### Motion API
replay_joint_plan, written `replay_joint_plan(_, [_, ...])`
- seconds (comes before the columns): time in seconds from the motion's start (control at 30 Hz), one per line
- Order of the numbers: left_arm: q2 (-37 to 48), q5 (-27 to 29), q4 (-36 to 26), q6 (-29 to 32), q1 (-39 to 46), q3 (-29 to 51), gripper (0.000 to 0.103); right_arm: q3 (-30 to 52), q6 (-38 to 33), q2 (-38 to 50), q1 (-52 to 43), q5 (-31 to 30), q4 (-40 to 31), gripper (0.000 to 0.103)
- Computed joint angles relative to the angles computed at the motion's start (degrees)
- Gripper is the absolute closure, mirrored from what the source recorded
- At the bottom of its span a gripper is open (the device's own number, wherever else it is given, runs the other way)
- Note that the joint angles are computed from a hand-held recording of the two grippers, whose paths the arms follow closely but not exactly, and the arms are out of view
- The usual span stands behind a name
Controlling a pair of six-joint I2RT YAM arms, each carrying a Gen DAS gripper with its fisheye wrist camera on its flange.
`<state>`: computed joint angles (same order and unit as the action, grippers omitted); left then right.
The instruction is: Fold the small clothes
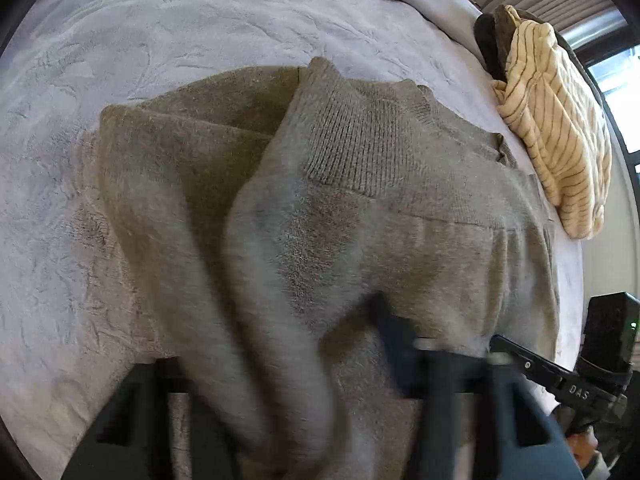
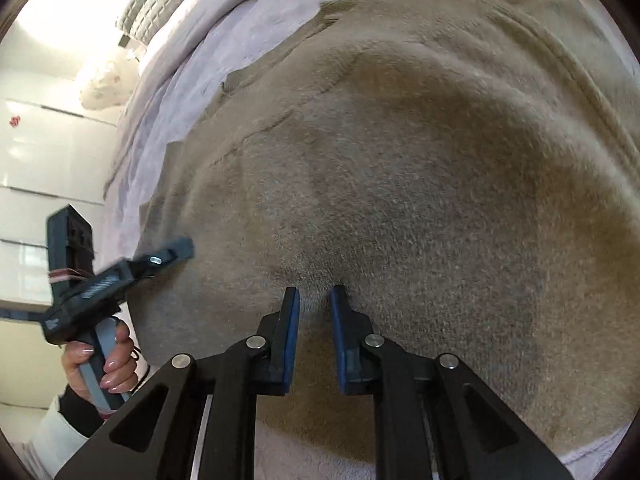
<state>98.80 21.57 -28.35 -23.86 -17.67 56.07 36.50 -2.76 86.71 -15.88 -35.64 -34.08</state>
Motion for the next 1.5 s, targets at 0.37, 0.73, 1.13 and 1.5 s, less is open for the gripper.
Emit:
replay_joint_plan(0.37, [-9.43, 8.76, 2.87, -6.77, -3.41, 5.37, 0.087, 0.57, -6.09, 5.55, -6.45, -8.46, -1.1, 0.086])
replay_joint_plan(0.73, [16.9, -4.29, -7.82, -4.14, -27.82, 46.42, 0.087, 7.28, -24.57, 8.91, -26.9, -14.09, -18.8, 0.084])
replay_joint_plan(1.13, [34.92, -11.05, -11.95, -7.29, -35.66, 65.6, 0.022, 15.02, -36.9, 25.27, -41.34, -12.12, -26.08, 0.084])
replay_joint_plan(1.5, [19.29, -9.12, -4.44, -6.19, -32.01, 48.51, 0.022, 24.31, -40.6, 34.72, -48.27, -20.12, -37.18, 0.043])
